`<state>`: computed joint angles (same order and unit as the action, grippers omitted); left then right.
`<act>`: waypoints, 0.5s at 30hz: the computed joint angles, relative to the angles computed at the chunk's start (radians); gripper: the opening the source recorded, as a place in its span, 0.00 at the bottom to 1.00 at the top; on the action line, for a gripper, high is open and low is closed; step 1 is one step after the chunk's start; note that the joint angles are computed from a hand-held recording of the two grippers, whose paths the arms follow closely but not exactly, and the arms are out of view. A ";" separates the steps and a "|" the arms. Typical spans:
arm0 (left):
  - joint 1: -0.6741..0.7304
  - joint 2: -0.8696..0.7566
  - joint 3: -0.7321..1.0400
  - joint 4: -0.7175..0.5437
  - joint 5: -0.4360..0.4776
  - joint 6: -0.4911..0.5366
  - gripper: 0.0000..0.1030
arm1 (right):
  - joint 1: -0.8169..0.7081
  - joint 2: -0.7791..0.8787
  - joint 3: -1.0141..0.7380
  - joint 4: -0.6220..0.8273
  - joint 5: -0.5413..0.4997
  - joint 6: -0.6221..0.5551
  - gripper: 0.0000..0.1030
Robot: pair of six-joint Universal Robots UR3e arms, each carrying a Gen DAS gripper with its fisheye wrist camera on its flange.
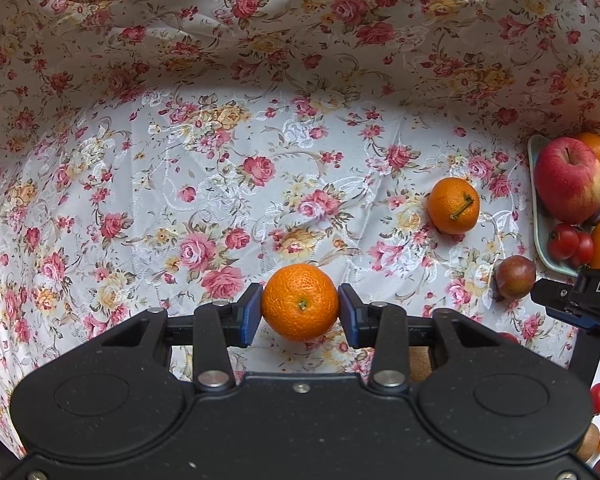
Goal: Organize fruits
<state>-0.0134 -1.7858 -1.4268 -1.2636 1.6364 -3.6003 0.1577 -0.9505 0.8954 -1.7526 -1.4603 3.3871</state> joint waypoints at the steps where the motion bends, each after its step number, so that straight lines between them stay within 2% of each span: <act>1: 0.007 0.006 -0.008 0.003 -0.003 0.004 0.47 | 0.006 0.012 -0.013 -0.001 -0.004 0.006 0.21; 4: 0.028 0.024 -0.032 0.011 -0.006 0.016 0.47 | 0.024 0.042 -0.038 -0.018 -0.026 0.029 0.21; 7: 0.048 0.035 -0.050 0.017 -0.011 0.023 0.47 | 0.030 0.051 -0.030 -0.057 -0.018 0.051 0.30; 12: 0.080 0.052 -0.080 0.030 -0.026 0.042 0.47 | 0.055 0.108 -0.085 -0.055 -0.012 0.059 0.32; 15: 0.094 0.058 -0.094 0.035 -0.029 0.053 0.47 | 0.088 0.148 -0.136 -0.050 -0.049 0.063 0.34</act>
<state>0.0804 -1.7275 -1.5203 -1.2289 1.6070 -3.5476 0.2461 -0.8026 0.7596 -1.8030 -1.5090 3.4504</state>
